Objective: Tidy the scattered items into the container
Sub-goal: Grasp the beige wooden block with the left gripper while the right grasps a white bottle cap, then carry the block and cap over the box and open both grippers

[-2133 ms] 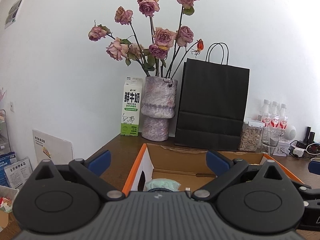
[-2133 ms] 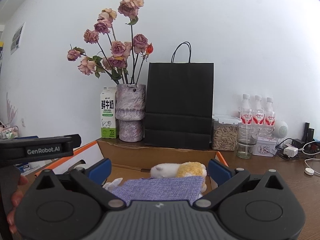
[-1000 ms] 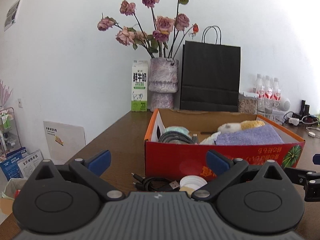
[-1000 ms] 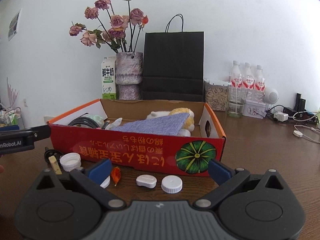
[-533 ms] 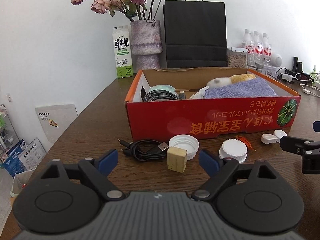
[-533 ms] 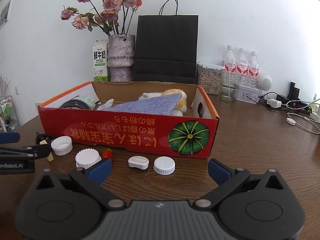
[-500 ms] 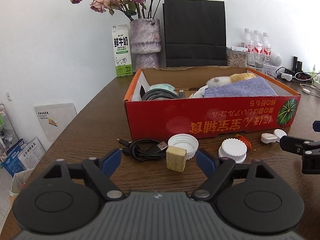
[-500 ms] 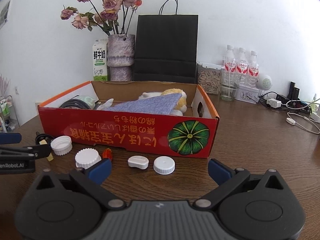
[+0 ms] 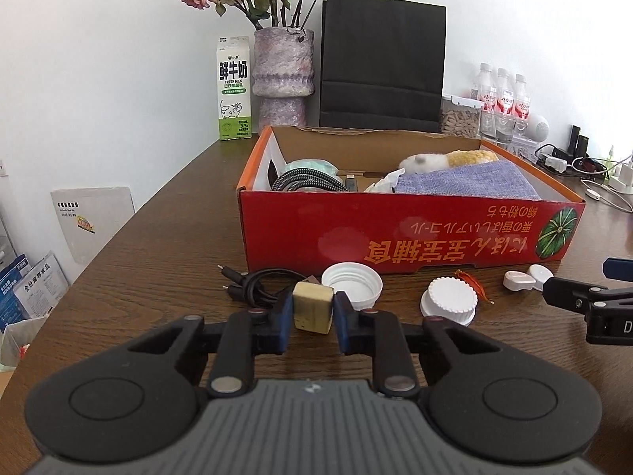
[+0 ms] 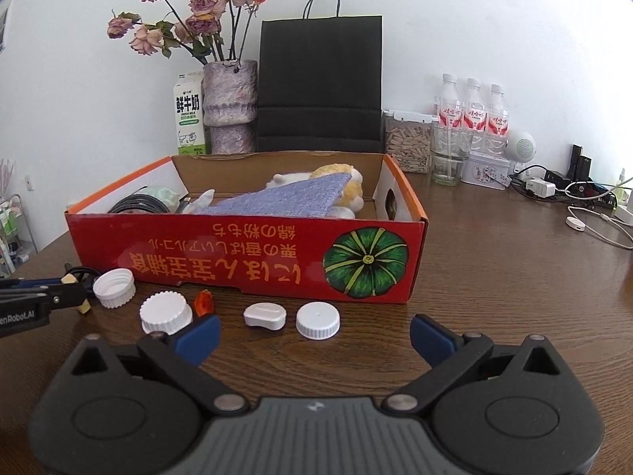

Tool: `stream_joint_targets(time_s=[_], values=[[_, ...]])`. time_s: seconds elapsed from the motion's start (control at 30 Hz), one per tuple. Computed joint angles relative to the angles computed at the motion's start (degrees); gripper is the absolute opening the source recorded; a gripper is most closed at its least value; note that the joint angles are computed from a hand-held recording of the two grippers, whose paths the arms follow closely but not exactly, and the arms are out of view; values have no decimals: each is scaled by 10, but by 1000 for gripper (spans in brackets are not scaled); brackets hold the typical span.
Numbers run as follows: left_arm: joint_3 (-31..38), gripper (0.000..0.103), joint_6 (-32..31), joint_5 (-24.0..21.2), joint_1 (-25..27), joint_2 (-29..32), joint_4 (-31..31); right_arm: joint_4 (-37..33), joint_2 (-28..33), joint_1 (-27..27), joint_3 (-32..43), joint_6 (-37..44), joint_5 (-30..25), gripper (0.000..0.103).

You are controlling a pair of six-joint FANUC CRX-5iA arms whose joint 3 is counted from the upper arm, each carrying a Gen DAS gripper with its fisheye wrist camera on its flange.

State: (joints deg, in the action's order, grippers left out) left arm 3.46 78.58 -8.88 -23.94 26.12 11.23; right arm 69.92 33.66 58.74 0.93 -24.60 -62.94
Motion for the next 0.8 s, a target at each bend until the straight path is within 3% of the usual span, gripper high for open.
stream_joint_targets(time_s=[0.07, 0.17, 0.33, 0.47, 0.6, 0.63, 0.67, 0.8], values=[[0, 22, 3, 3, -1, -1, -3, 2, -2, -2, -5, 0, -13, 100], [-5, 22, -13, 8, -1, -1, 12, -17, -6, -9, -6, 21, -21, 89], [-8, 22, -23, 8, -1, 0, 26, -40, -18, -27, -10, 59, 22, 85], [6, 22, 8, -8, 0, 2, -5, -57, -5, -38, 14, 101, 43, 75], [12, 22, 17, -16, 0, 4, -12, -62, 4, -48, 25, 113, 73, 59], [12, 22, 17, -16, 0, 4, -11, -57, 1, -50, 21, 108, 82, 51], [11, 22, 14, -16, 1, 4, -8, -47, -4, -52, 11, 98, 97, 27], [14, 22, 21, -18, 0, 5, -15, -29, -14, -52, -8, 82, 119, 26]])
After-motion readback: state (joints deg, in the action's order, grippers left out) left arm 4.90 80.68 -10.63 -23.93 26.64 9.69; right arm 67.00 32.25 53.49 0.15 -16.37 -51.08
